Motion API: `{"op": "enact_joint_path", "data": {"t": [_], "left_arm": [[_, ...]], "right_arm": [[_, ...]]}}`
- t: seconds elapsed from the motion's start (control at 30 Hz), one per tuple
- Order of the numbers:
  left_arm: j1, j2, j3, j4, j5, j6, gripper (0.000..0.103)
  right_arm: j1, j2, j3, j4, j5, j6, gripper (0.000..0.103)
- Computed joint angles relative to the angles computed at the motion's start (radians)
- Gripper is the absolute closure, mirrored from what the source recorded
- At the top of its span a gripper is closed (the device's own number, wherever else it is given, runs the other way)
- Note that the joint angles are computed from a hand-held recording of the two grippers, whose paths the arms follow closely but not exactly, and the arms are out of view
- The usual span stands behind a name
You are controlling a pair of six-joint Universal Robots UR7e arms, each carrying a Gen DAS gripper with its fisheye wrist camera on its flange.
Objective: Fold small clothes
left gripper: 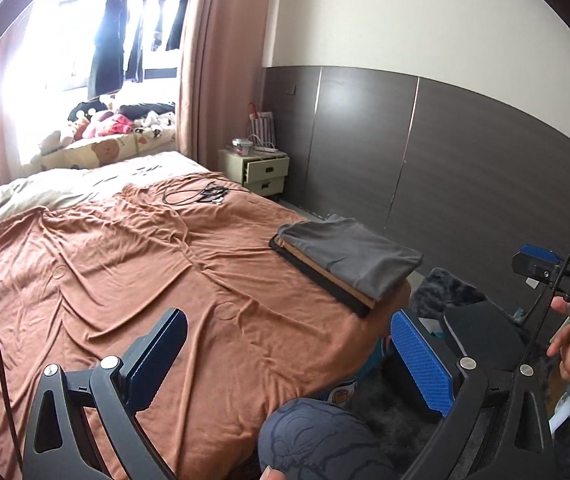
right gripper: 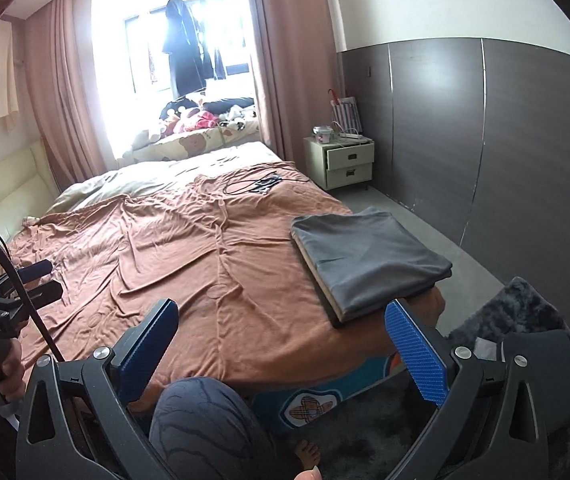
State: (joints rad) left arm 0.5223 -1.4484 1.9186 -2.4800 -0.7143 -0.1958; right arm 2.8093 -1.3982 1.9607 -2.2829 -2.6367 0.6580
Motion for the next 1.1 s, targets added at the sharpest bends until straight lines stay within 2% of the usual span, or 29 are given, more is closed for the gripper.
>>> {"op": "enact_joint_path", "data": {"t": [0.3,0.57,0.87,1.1], "left_arm": [[-0.074,-0.15,0.124,0.084,0.144,-0.1,0.0],[-0.144,-0.275,0.226,0.216,0.247,-0.252,0.0],[-0.224,-0.407,0.303,0.476,0.315,-0.491,0.0],[-0.257,-0.483,0.333,0.663,0.332,-0.654,0.0]], "right_arm": [[0.024,0.036,0.061,-0.113,0.003,-0.008,0.0],[0.033,0.074,0.107,-0.18,0.004,0.01,0.0],[0.066,0.122,0.136,-0.227,0.011,0.053,0.0],[0.095,0.148,0.163,-0.26,0.025,0.084,0.0]]}}
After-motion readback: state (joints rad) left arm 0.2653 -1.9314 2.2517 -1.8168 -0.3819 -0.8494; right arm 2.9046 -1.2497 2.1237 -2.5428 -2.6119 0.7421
